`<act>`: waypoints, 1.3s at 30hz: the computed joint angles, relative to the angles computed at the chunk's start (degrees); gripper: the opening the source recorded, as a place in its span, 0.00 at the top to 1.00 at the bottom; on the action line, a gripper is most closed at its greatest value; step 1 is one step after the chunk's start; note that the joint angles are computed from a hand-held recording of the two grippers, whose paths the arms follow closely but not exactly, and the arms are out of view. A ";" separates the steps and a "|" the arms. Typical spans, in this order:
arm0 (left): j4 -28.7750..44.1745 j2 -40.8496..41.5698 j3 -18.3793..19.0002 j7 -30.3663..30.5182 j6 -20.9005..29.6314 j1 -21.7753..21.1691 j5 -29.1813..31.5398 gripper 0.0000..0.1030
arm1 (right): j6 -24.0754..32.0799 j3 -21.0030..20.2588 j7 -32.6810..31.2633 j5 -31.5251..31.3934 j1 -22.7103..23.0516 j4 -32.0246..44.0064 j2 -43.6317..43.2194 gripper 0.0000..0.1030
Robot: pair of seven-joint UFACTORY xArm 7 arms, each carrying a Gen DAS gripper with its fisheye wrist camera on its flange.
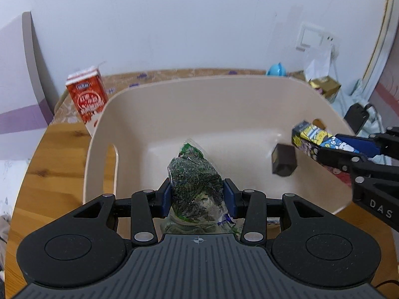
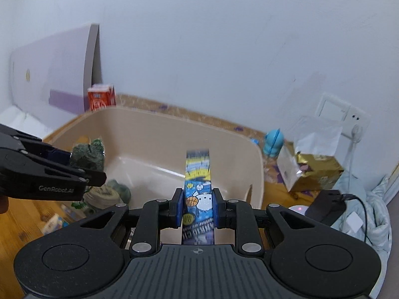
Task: Organize objects
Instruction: 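Carry the snack bag and candy box into the bin and release both, then grasp the toy figure with the left tool while the right tool grasps the white card box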
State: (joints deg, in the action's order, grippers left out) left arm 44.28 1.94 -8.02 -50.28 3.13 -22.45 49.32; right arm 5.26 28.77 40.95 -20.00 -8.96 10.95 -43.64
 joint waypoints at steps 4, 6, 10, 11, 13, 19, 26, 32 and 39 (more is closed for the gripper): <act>1.09 1.72 0.70 -0.56 0.36 -0.29 0.72 0.57 | -1.47 1.60 -0.07 -0.89 -2.76 0.96 3.53 0.79; 0.88 1.50 1.43 -1.19 -0.51 -0.70 0.66 0.51 | -1.90 1.81 -0.16 -1.03 -3.32 0.93 4.27 0.79; 0.35 -1.62 1.78 -13.67 0.72 -0.31 13.98 0.27 | -3.06 0.41 -0.65 -0.28 -2.58 -0.39 4.10 0.64; 0.47 -2.38 1.07 -18.19 1.22 0.38 19.20 0.26 | -2.83 0.04 -0.77 0.08 -1.88 -0.98 3.15 0.58; -0.36 -4.18 -0.35 -21.30 1.66 1.80 22.81 0.25 | -1.74 0.20 -0.62 0.48 -0.87 -2.00 0.38 0.47; -4.60 -11.20 -4.83 -28.94 0.43 7.01 29.22 0.17 | 3.57 -1.64 1.16 2.20 6.83 -6.11 -11.37 0.24; -12.19 -20.65 -7.62 -31.43 -1.20 9.84 29.75 0.13 | 14.24 -2.98 3.84 2.41 17.86 -9.20 -24.45 0.06; -18.95 -25.01 -7.09 -23.67 -2.49 8.92 19.93 0.13 | 19.95 -3.89 5.59 2.40 25.21 -11.34 -28.75 0.00; -21.72 -21.74 -13.54 -22.18 -3.59 14.22 15.57 0.13 | 22.33 -3.38 10.18 2.15 29.66 -13.10 -26.52 0.00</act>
State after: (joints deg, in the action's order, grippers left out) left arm 22.56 -19.80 -21.57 -72.46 -0.47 -8.23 64.89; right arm 27.59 25.39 51.13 -17.86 20.71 -2.15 -70.17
